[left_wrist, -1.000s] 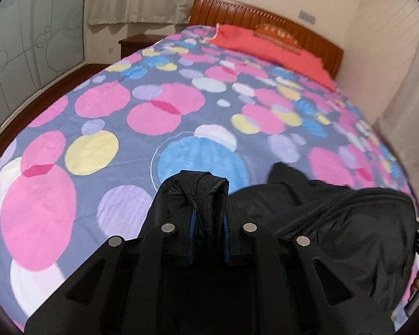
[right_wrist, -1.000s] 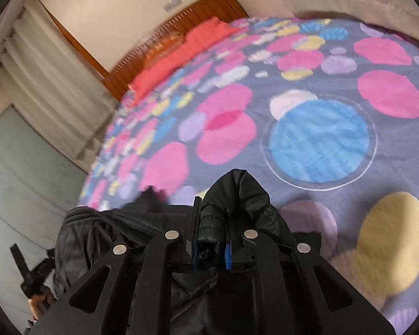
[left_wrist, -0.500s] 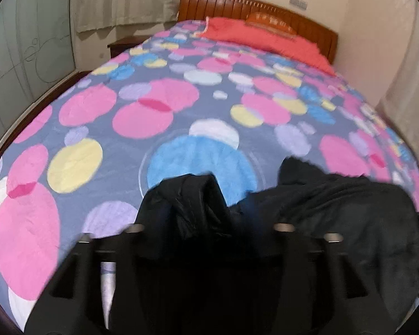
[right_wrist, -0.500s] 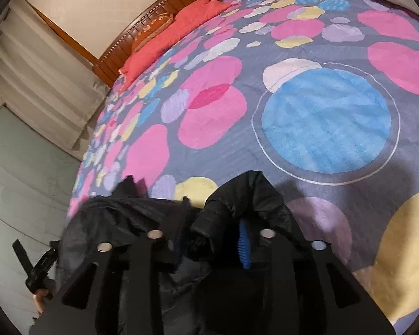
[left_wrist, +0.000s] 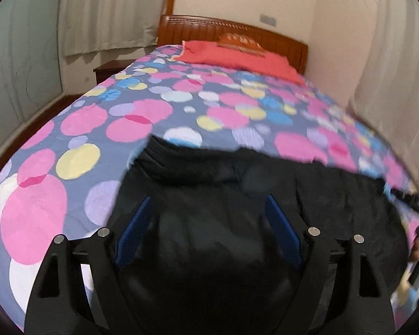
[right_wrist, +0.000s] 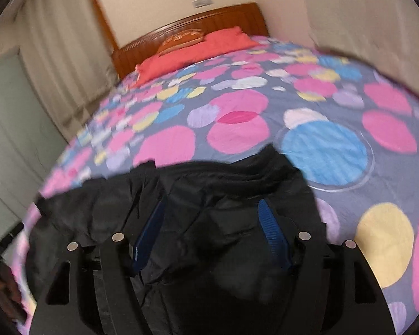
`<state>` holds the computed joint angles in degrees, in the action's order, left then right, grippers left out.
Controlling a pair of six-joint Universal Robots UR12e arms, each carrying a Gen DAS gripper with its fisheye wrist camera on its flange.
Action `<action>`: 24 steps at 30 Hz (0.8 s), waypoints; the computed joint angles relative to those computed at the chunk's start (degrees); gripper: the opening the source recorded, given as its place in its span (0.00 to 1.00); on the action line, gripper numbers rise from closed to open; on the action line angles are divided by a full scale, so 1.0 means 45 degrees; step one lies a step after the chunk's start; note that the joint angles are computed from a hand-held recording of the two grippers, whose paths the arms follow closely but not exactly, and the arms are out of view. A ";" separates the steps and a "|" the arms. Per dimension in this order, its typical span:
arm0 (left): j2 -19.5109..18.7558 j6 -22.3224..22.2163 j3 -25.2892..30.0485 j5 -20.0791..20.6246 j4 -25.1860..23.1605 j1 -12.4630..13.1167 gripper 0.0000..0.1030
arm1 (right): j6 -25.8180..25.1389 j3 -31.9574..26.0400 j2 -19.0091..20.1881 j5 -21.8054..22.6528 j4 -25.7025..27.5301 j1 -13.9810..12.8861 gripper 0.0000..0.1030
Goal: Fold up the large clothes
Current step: 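Lift the hem with both tools and fold it toward the collar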
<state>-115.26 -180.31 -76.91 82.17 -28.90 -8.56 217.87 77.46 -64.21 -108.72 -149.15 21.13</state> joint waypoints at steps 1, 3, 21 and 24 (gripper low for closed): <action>-0.0111 0.0049 0.0096 0.0182 -0.0151 -0.0088 0.79 | -0.0327 -0.0365 0.0267 -0.0172 0.0220 0.0102 0.67; -0.0421 -0.0092 0.0360 0.0568 -0.0218 -0.0280 0.79 | -0.0895 -0.0878 0.0684 -0.0592 0.0276 0.0258 0.67; -0.1762 -0.0195 0.1928 0.3400 -0.1942 -0.0920 0.84 | -0.1781 -0.3057 0.2190 -0.1315 0.3643 0.0400 0.68; -0.1379 -0.0769 0.1790 0.2876 -0.2254 -0.0809 0.84 | -0.1293 -0.2724 0.1851 -0.1262 0.2814 0.0455 0.68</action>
<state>-121.46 -183.78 -68.85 95.11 -39.04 -12.20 212.05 65.20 -55.88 -114.39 -136.48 23.18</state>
